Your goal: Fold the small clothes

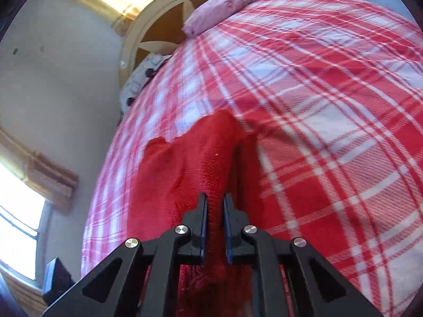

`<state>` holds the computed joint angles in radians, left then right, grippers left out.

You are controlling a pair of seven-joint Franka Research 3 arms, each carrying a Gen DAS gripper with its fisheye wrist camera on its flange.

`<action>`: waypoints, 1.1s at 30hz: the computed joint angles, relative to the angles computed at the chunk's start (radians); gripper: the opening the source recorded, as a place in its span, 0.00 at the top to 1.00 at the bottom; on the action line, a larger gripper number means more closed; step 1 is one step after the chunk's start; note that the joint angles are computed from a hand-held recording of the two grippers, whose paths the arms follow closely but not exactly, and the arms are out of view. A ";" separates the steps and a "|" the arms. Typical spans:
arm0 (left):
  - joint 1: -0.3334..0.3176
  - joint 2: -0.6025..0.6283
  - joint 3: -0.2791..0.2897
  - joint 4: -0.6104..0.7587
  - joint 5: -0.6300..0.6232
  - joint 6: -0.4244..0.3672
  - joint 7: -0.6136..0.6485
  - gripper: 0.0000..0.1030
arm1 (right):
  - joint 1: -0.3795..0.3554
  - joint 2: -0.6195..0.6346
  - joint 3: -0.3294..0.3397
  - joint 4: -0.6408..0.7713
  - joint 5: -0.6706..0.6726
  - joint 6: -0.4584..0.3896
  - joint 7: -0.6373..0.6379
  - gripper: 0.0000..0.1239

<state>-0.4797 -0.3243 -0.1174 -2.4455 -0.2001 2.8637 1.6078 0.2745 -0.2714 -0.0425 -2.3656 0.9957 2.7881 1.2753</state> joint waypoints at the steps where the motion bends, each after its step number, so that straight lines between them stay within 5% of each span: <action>1: -0.033 -0.005 0.030 -0.016 -0.048 0.010 0.034 0.19 | 0.000 -0.004 -0.006 -0.016 0.014 -0.004 -0.002 0.92; 5: -0.098 -0.005 0.093 -0.018 -0.190 0.018 0.130 0.18 | 0.016 -0.025 -0.023 -0.047 0.083 -0.001 -0.080 0.92; 9: -0.057 -0.024 0.041 -0.040 -0.159 0.055 0.108 0.16 | 0.010 -0.068 -0.013 -0.057 0.060 -0.002 -0.093 0.91; 10: -0.051 -0.027 0.035 -0.046 -0.147 0.061 0.095 0.16 | 0.005 -0.085 -0.004 -0.065 0.038 0.003 -0.077 0.89; 12: -0.073 -0.040 0.054 -0.065 -0.158 0.086 0.095 0.16 | 0.008 -0.132 0.005 -0.095 0.012 0.023 -0.055 0.69; 19: -0.140 -0.060 0.133 -0.108 -0.167 0.164 0.051 0.04 | 0.055 -0.285 0.016 -0.212 -0.073 -0.050 -0.022 0.67; 20: -0.136 -0.055 0.132 -0.105 -0.161 0.157 0.036 0.04 | 0.052 -0.289 0.026 -0.223 -0.102 -0.068 0.005 0.68; 22: -0.118 -0.049 0.122 -0.100 -0.146 0.143 0.007 0.03 | 0.002 -0.296 0.090 -0.250 -0.230 -0.072 0.111 0.95; 27: -0.064 -0.057 0.073 -0.114 -0.073 0.147 -0.066 0.00 | 0.045 -0.365 0.059 -0.308 -0.268 -0.051 0.143 0.97; 33: -0.131 -0.041 0.147 -0.090 -0.119 0.082 -0.023 0.00 | 0.101 -0.324 -0.011 -0.326 -0.224 -0.004 0.114 0.97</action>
<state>-0.6110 -0.3650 0.0292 -2.5359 -0.3192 2.9453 1.5845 0.3751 -0.5950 -0.0535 -2.6916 0.7719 2.7844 1.3897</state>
